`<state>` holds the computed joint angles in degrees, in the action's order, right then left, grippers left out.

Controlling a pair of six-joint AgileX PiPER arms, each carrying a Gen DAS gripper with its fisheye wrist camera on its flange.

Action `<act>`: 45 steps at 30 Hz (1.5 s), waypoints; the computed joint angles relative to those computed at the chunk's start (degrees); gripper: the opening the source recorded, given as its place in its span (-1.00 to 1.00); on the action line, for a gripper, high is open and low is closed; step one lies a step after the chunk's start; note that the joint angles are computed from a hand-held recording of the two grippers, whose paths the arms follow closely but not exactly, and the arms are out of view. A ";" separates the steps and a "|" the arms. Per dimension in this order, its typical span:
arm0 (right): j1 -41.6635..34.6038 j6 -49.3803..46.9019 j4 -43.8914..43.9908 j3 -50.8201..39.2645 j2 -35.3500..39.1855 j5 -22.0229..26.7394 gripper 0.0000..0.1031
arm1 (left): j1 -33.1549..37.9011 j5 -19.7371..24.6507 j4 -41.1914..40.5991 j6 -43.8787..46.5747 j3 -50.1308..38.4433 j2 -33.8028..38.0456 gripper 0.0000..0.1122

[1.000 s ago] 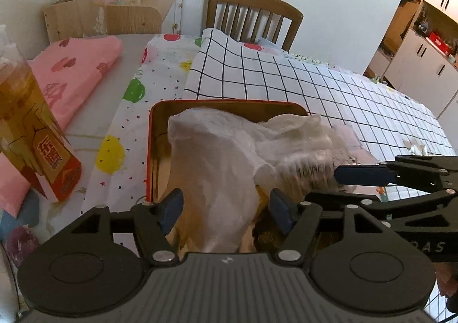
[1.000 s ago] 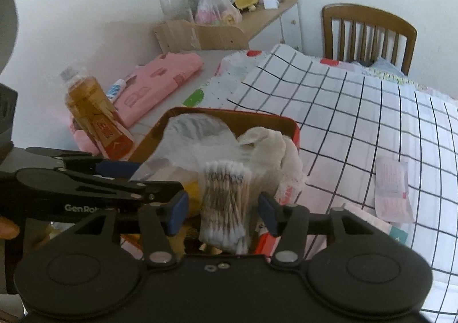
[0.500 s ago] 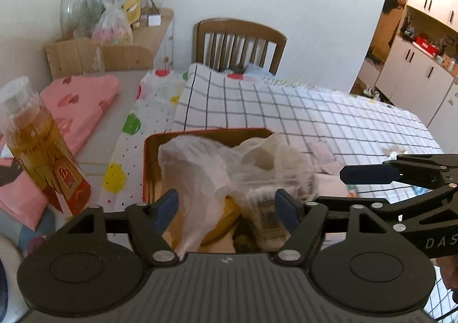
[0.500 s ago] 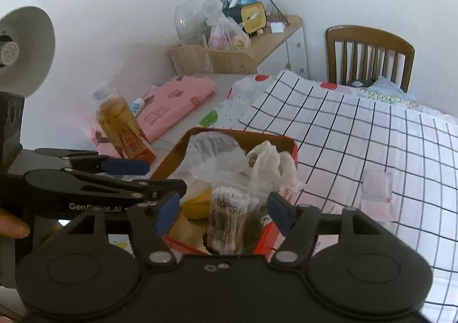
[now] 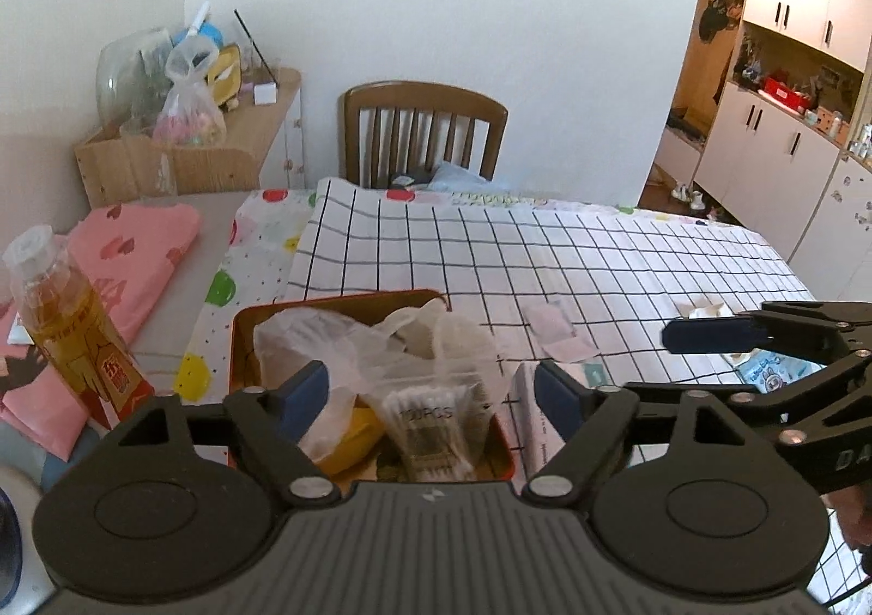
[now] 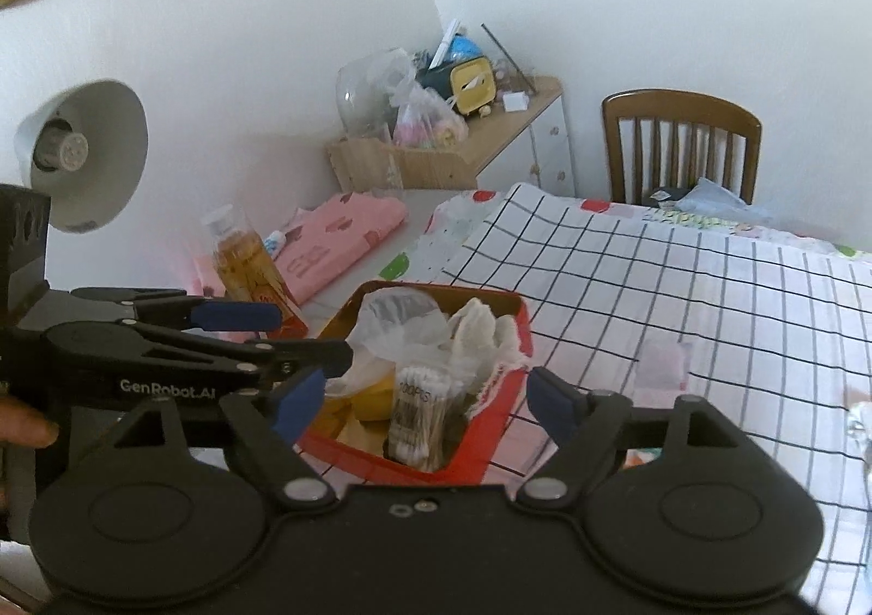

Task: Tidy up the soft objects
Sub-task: 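Move both open grippers back toward the bunny and tea bag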

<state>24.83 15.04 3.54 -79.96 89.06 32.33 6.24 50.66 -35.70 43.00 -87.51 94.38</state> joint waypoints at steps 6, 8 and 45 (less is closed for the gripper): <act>-2.06 -2.43 0.96 5.67 -6.89 -0.96 0.77 | -3.62 -1.04 1.47 -2.38 2.09 -2.88 0.49; -2.99 -3.67 1.56 7.45 -9.15 -1.12 0.80 | -5.05 -1.57 1.97 -3.18 2.92 -3.84 0.49; -49.27 -52.23 30.00 36.88 -33.66 15.18 0.96 | -40.59 -17.97 26.15 -36.05 5.87 1.53 0.77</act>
<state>-24.44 -37.19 33.54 -43.08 55.40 47.51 -34.35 32.69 -9.55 6.95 -81.65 95.91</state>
